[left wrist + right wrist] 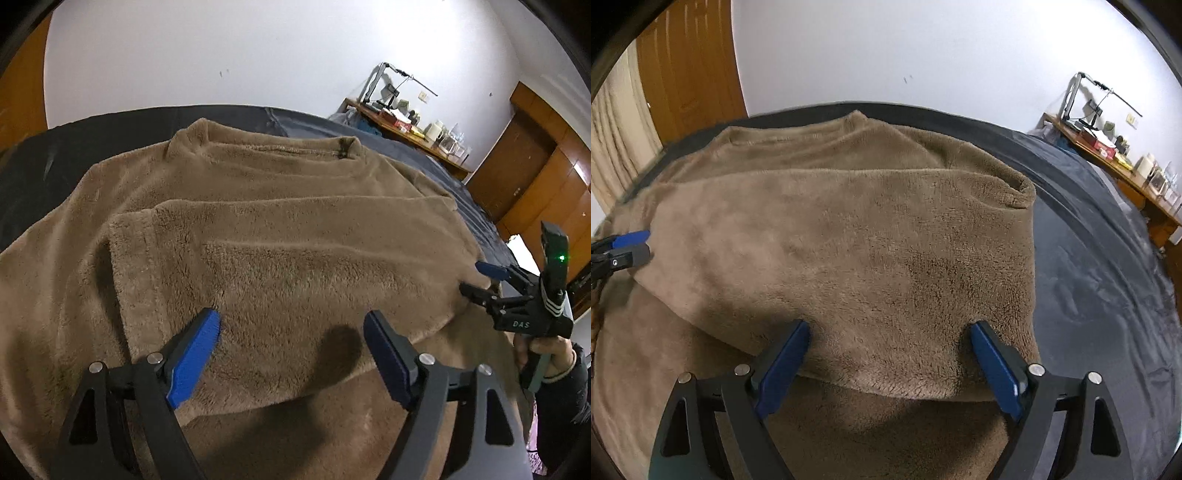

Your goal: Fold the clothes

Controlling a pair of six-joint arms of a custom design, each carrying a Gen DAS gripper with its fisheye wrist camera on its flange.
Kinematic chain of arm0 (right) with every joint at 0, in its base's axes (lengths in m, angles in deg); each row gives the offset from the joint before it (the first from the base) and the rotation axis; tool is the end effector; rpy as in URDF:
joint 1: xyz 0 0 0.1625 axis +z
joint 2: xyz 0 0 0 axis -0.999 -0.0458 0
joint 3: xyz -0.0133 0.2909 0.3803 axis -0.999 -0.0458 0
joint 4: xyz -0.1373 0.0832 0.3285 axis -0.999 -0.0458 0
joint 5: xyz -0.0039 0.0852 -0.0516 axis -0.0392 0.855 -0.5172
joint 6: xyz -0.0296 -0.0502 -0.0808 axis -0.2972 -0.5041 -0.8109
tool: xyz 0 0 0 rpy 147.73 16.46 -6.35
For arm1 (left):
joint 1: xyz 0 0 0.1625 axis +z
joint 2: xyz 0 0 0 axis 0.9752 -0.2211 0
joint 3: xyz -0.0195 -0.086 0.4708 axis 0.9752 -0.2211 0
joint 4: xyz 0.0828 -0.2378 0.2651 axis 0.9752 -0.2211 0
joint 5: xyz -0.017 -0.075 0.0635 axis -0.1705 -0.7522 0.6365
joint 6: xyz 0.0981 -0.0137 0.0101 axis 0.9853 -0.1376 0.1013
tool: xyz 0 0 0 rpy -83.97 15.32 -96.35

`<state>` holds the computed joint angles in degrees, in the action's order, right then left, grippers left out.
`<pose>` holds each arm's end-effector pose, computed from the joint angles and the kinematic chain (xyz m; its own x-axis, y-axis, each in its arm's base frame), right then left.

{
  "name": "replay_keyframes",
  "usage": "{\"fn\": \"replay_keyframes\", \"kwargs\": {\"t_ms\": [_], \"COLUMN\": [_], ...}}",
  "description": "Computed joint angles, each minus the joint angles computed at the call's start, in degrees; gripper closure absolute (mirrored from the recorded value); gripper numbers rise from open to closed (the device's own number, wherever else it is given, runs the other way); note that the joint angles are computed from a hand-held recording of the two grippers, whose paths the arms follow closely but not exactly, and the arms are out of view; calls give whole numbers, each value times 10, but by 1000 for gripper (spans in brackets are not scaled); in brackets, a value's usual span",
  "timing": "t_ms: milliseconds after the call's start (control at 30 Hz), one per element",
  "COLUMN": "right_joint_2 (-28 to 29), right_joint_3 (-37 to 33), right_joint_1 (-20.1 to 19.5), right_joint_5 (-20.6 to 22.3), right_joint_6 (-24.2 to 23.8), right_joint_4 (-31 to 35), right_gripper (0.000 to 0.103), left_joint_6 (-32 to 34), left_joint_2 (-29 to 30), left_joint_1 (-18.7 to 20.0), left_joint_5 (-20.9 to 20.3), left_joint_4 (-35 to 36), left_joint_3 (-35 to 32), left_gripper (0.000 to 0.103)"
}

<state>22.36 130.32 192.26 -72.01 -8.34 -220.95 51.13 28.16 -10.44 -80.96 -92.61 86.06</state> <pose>0.2059 -0.5669 0.0833 -0.6584 0.1846 0.7297 -0.3166 0.8116 -0.4910 -0.0793 -0.5953 0.1723 -0.7733 0.5306 -0.3471 0.6170 0.7559 -0.2190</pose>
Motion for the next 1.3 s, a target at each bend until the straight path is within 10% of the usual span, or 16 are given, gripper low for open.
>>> {"fn": "replay_keyframes", "kwargs": {"t_ms": [467,900,1300], "right_joint_2": [11,5,4], "right_joint_3": [10,19,21], "right_joint_1": [-4,-9,-10], "right_joint_5": [6,28,37], "right_joint_6": [-30,-26,-28], "right_joint_4": [-62,-69,-75], "right_gripper": [7,5,5], "left_joint_6": [-3,-98,-219], "left_joint_2": [-1,-124,-327], "left_joint_1": [4,-57,-33], "left_joint_5": [-6,90,297], "left_joint_4": [-15,-186,-227], "left_joint_3": [5,218,341], "left_gripper": [19,19,19]}}
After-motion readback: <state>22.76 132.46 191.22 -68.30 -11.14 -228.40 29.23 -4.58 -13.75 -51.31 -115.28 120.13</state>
